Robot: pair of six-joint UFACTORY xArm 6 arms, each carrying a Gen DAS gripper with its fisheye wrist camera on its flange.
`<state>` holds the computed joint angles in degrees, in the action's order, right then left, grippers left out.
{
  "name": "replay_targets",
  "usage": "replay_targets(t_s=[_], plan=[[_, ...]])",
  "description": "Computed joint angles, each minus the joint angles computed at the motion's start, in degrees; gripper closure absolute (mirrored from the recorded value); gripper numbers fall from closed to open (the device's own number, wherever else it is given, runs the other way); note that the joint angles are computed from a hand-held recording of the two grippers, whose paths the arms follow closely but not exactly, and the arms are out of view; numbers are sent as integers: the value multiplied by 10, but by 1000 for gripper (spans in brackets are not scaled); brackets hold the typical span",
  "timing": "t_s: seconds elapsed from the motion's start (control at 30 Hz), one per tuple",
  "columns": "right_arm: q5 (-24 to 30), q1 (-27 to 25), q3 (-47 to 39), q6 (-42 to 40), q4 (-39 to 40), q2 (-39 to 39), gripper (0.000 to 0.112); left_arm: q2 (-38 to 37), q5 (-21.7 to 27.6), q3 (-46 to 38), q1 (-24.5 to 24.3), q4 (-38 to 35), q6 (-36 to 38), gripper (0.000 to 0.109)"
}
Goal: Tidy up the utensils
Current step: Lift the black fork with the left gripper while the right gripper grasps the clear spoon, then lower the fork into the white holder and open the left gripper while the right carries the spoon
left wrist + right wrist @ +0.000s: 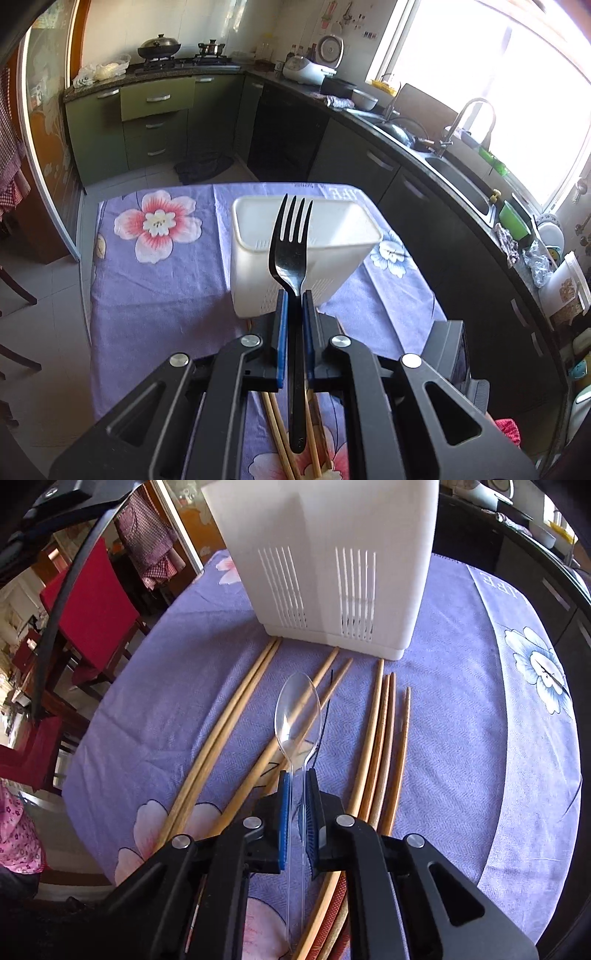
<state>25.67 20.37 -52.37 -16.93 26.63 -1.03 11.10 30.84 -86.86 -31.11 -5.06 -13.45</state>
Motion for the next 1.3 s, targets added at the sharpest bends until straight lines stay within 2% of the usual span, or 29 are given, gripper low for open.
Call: replay_targets(t_s=[0.1, 0.27, 0.33, 0.47, 0.53, 0.6, 0.73, 0.8, 0.87, 0.93, 1.1, 1.17, 1.23, 1.3], plan=[[-32, 0, 16, -43, 66, -21, 103, 26, -55, -43, 6, 15, -15, 101], [-51, 2, 30, -87, 127, -40, 103, 108, -171, -138, 19, 143, -131, 101], [-52, -1, 38, -102, 145, -48, 103, 149, -203, -183, 24, 181, -164, 101], [-58, -8, 47, -127, 177, -64, 103, 217, -194, -269, 28, 359, -292, 101], [-71, -11, 51, -141, 194, -68, 103, 230, -193, -276, 29, 419, -335, 101], [-73, -15, 55, -150, 204, -76, 103, 233, -190, -270, 30, 480, -391, 101], [-83, -17, 49, -159, 216, -83, 103, 231, -196, -244, 32, 517, -424, 100], [-90, -16, 45, -160, 219, -86, 103, 228, -194, -235, 32, 548, -447, 94], [-100, -14, 39, -158, 217, -90, 103, 220, -198, -220, 34, 578, -474, 76], [-115, -11, 30, -155, 210, -92, 103, 207, -202, -204, 35, 596, -490, 75], [-147, -6, -23, -172, 224, -82, 103, 130, -214, -118, 47, 662, -582, 75], [-169, 0, -59, -187, 238, -65, 103, 84, -218, -64, 53, 701, -640, 75], [-200, 6, -102, -191, 238, -41, 103, 33, -218, -4, 59, 754, -703, 75], [-254, 17, -140, -190, 234, -12, 103, -15, -220, 52, 65, 822, -778, 74]])
